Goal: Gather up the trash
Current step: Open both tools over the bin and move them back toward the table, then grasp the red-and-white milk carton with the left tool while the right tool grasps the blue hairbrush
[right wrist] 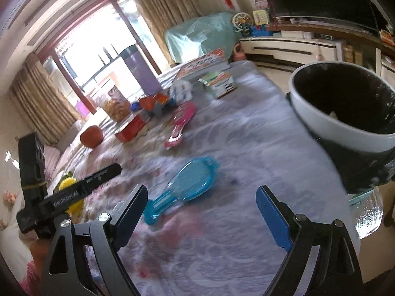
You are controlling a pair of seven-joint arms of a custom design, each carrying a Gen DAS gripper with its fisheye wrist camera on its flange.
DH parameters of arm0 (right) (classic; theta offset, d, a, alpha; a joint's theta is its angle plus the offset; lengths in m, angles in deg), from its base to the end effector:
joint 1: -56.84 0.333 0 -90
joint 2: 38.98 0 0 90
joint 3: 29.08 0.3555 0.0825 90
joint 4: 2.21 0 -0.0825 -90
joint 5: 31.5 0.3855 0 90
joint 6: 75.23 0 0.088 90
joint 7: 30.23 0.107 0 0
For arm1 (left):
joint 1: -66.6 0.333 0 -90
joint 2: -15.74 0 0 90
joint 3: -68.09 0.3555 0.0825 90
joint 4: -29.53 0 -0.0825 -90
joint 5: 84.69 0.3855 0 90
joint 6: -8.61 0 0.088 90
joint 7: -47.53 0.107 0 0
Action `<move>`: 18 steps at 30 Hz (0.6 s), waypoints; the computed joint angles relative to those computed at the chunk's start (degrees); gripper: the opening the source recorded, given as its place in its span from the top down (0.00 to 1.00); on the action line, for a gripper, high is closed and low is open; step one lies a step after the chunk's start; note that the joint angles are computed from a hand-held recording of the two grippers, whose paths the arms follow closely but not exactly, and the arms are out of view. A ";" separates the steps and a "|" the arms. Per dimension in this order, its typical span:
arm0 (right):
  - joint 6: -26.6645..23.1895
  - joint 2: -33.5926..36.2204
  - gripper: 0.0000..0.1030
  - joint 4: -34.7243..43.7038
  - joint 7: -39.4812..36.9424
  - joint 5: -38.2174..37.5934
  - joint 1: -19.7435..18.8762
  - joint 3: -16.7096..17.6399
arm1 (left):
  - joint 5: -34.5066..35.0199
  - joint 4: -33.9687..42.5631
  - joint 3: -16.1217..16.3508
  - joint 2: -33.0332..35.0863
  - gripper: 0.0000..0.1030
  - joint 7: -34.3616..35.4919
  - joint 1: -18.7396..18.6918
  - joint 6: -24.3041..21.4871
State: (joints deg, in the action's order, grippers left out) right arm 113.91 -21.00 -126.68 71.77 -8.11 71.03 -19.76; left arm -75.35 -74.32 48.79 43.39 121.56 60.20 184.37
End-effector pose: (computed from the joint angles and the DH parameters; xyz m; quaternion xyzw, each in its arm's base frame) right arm 0.5873 0.2028 0.3760 -0.5613 0.7291 -0.1131 0.3748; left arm 0.6566 -0.2873 0.4177 -0.5728 0.7198 -0.3679 0.1358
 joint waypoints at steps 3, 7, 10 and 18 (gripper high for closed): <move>-1.29 0.77 0.12 1.28 0.51 0.32 6.35 -5.73 | -0.11 0.94 0.33 0.52 0.39 0.03 0.50 -0.31; -3.42 2.13 0.12 3.13 1.53 -0.30 12.92 -12.27 | 0.57 3.96 1.68 2.20 0.38 0.29 0.11 -1.49; -4.45 3.20 0.12 4.26 3.09 -1.38 16.47 -16.10 | 1.17 7.48 2.89 4.18 0.36 0.44 -0.83 -2.96; -7.56 5.49 0.13 6.95 7.31 -6.67 22.89 -24.00 | 5.59 23.27 10.95 12.96 0.33 -3.67 -7.27 -9.34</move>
State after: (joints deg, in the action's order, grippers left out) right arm 106.35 -15.52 -119.74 79.09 -14.78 93.93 -43.76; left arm -69.76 -51.05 59.74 56.35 117.89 52.93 175.02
